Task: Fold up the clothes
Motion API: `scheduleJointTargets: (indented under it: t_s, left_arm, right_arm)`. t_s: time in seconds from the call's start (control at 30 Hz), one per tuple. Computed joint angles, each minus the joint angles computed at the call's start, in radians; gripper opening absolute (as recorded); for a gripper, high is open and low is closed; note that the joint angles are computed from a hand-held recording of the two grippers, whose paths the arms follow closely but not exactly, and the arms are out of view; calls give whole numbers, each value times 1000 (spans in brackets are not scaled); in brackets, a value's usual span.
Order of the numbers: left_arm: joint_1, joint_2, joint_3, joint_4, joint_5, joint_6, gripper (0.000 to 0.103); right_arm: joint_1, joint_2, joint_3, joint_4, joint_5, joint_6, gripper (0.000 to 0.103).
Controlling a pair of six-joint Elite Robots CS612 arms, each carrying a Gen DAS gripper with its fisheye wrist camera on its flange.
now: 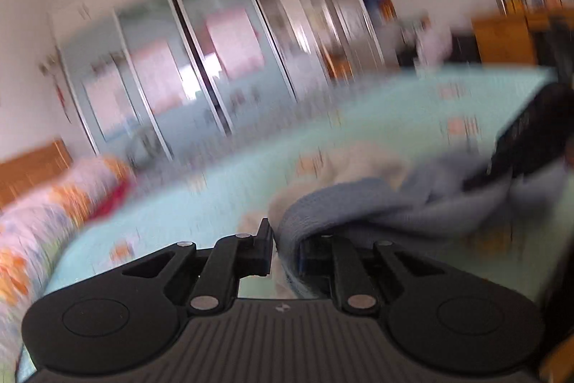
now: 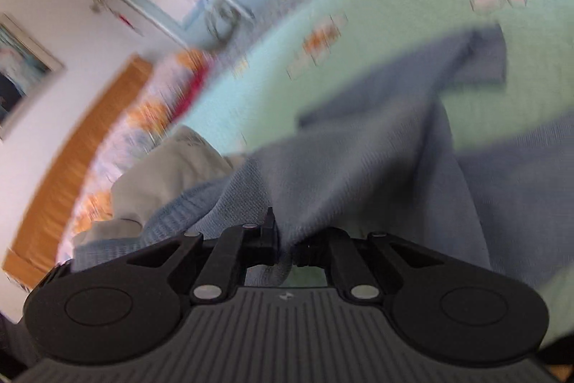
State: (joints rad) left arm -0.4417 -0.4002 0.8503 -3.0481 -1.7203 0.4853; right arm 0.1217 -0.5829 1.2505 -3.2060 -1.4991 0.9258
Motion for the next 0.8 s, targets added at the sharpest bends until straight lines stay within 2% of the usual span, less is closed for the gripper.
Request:
scheduleJointTargets:
  t_s: [0.07, 0.1, 0.13, 0.2, 0.23, 0.33, 0.43, 0.47, 0.6, 0.67, 0.7, 0.73, 0.8]
  left_arm:
    - [13, 21, -34, 177, 29, -51, 14]
    - [19, 24, -34, 218, 27, -81, 15]
    - [25, 18, -18, 218, 10, -102, 16]
    - [33, -2, 18, 166, -24, -130, 21]
    - [36, -8, 27, 139, -38, -147, 24]
    - [41, -21, 32, 91, -74, -197, 29]
    - [53, -31, 27, 113, -151, -208, 35]
    - [56, -38, 33, 121, -168, -199, 35]
    - [60, -73, 91, 147, -187, -134, 35]
    - [66, -76, 95, 138, -194, -140, 36]
    - [69, -73, 93, 124, -202, -163, 36]
    - [73, -67, 82, 110, -216, -191, 36]
    - [82, -52, 56, 83, -246, -250, 36]
  right_arm:
    - [-2, -2, -5, 122, 58, -11, 6]
    - [-1, -1, -10, 176, 75, -14, 6]
    - [0, 0, -15, 227, 92, -19, 7]
    - [3, -5, -14, 241, 90, -44, 7]
    - [5, -8, -13, 246, 89, -57, 13]
    - [1, -24, 20, 165, 108, -52, 23]
    - [0, -54, 60, 134, 105, -82, 34]
    - [-3, -65, 79, 106, 117, -89, 35]
    - [-15, -86, 137, -101, 182, -85, 37]
    - [-18, -76, 133, -197, 195, -58, 44]
    - [-19, -72, 129, -237, 201, -46, 54]
    - [-18, -59, 105, -235, 186, -31, 61]
    - [-15, -31, 39, -159, 152, -28, 62]
